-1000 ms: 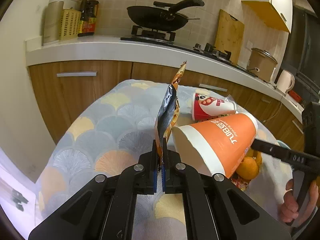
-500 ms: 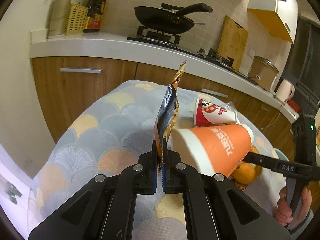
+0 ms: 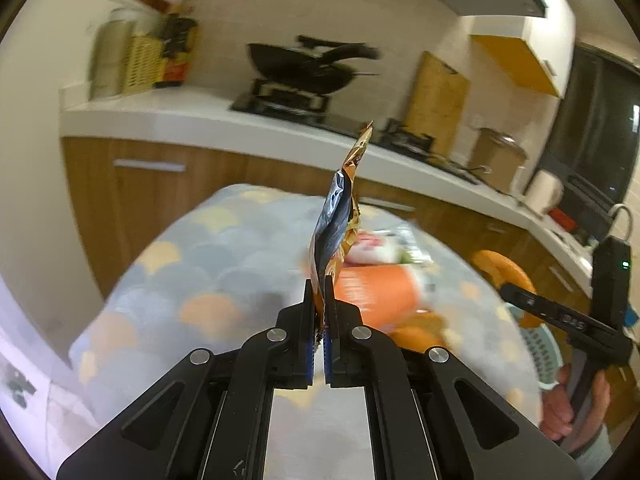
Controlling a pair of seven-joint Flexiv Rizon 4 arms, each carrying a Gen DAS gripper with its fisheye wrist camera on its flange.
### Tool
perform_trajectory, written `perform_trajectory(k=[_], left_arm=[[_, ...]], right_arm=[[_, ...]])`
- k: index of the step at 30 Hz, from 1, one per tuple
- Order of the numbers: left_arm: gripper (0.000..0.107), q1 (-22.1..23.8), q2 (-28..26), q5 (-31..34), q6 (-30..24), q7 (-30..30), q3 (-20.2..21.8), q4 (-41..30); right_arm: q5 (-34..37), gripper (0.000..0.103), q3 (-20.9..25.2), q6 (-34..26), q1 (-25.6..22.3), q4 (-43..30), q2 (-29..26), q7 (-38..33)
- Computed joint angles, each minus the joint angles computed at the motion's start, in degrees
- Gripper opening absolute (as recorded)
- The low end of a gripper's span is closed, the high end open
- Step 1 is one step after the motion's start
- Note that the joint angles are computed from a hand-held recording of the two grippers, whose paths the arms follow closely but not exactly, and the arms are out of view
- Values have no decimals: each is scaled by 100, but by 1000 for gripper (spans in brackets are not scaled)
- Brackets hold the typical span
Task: Collect trash
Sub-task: 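Carry the wrapper and peel over the basket and open both tools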
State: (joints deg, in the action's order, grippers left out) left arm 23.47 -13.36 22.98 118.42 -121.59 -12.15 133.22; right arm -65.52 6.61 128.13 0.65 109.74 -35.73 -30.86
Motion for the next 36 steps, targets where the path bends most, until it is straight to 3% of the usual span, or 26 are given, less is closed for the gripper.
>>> perform_trajectory(k=[9,12,18,25,32,36], left_arm=[[1,-273,-143,270,-124,-259,-707,-465],[1,-518,-388,132,-286,-38,-972,-767],[1,-1367,-948,-503,-713,825,-1082,-1437],[1,-2054,-1665,-1105,-1336,1736,-1268,-2314],[1,-2799,-2363,-1642,-2126,2633,-1225,-3312],[1,-3367,-2763,-2067,-2838,2948,-880,-4006]], right_arm=[[1614,23,-126,125,-15,881,626,-1452],[1958,23,-108,158,-168,1016,705,-1707],[2603,23,-211,226,-364,1234,821,-2197],[2839,23,-281,160,-858,1236,646,-2271],[2577,23,-275,16,-1529,1022,245,-1897],[2444,23,-222,-291,-1778,967,85,-1799]])
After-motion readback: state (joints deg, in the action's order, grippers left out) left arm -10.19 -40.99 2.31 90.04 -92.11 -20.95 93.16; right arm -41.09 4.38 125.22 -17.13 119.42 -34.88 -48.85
